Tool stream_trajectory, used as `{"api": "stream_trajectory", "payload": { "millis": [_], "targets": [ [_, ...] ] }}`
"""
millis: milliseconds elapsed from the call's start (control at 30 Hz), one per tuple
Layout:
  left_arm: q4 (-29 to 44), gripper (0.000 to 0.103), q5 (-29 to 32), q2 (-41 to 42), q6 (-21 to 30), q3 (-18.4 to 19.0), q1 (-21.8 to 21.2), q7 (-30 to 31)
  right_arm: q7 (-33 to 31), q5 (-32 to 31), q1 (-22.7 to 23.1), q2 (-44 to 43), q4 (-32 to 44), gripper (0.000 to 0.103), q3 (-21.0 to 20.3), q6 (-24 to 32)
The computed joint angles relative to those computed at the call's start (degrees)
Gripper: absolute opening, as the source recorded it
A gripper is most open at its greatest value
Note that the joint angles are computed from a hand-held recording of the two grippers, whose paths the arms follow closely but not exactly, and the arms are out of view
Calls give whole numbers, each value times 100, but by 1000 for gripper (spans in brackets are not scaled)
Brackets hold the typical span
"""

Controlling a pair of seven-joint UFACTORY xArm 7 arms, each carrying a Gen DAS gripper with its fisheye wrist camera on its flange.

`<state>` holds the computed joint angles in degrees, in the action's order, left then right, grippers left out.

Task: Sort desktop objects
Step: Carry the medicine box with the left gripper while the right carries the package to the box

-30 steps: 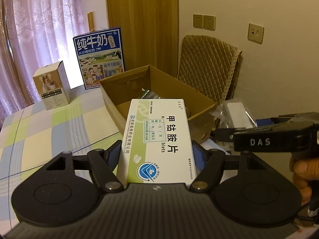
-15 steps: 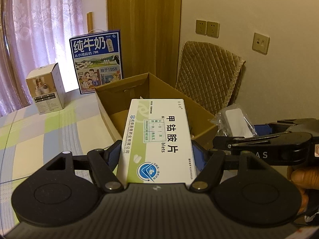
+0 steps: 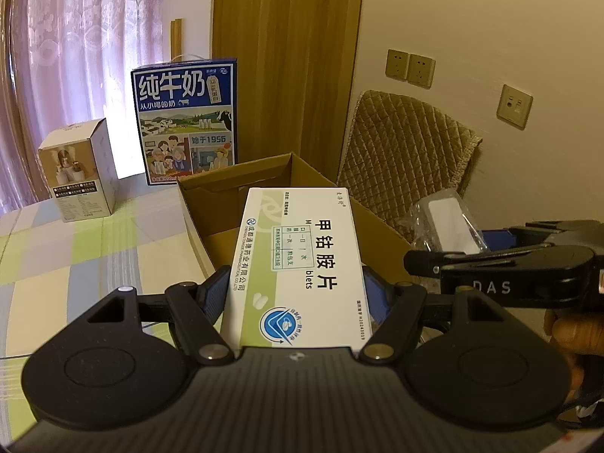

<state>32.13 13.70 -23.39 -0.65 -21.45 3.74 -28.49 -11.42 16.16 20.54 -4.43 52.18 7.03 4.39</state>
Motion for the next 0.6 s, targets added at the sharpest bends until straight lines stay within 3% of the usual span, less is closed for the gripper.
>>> {"api": "stream_trajectory", "payload": {
  "millis": [233,600],
  "targets": [
    [230,67,12,464,-200,1,131,8,46,-203,-107,371,357,69,101,48],
    [400,67,-229,962,-434,290,-43,166,514,-835,-242,758,699,69,218,39]
  ]
}}
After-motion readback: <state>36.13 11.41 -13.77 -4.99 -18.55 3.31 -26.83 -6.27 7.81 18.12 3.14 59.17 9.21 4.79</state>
